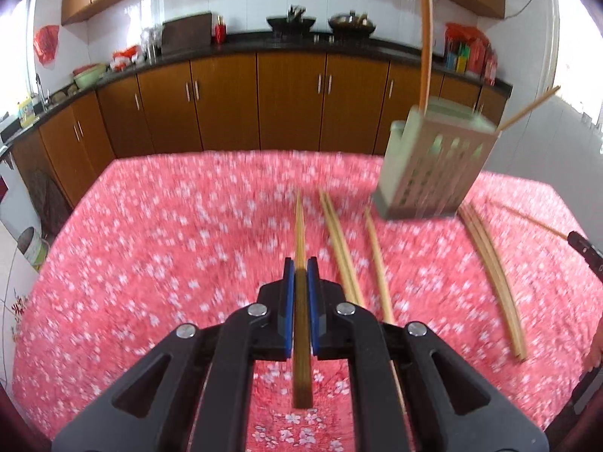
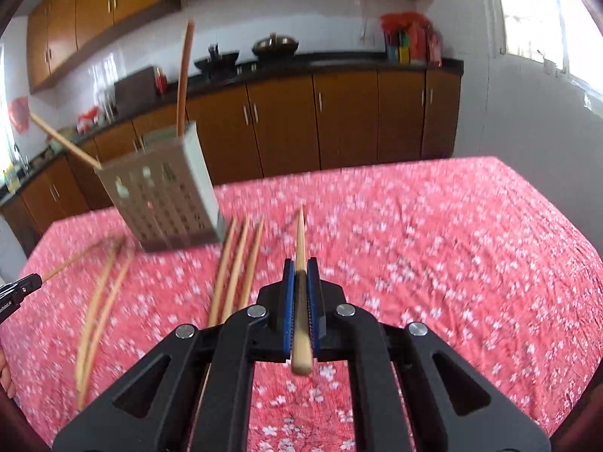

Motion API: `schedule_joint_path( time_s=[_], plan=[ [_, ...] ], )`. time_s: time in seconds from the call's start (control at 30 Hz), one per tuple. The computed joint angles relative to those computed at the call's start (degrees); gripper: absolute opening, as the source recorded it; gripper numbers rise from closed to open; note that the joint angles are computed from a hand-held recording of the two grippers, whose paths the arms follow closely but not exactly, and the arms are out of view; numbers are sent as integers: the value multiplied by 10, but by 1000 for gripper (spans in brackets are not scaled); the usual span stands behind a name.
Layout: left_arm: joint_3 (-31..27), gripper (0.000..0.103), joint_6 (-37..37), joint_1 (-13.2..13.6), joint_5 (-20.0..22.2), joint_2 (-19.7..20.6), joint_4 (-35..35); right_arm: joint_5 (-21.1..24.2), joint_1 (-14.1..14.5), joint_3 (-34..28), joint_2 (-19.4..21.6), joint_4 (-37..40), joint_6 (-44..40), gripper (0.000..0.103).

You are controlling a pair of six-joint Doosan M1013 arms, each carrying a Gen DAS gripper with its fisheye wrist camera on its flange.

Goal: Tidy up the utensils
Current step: 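Carry the left tool's chopstick into the holder while the right tool inserts its own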

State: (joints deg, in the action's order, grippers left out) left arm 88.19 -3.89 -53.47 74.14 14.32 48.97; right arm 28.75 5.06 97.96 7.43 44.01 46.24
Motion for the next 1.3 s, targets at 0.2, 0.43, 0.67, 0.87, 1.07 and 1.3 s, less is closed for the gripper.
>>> schedule_joint_path(
  time_s=[0.2, 0.43, 0.67, 0.87, 1.07, 1.3],
  plan=[
    [-12, 8, -25, -15, 19, -8, 57, -13, -10, 1, -7, 69, -56, 7],
    [-22, 8, -40, -26, 36, -13, 104, -19, -15, -2, -10, 124, -101, 7],
    [-36, 8, -23, -26, 42, -14, 129, -1, -19, -16, -18, 203, -183, 7],
    [-54, 8, -1, -33, 6, -23, 164, 87, -38, -50, -26, 282, -215, 7],
    [-71, 8, -1, -32, -47, -26, 184, 136, -43, -71, -26, 358, -242, 7],
    [-107, 8, -37, -23, -45, -6, 263, 82, -13, -84, -13, 404, -304, 7]
  ],
)
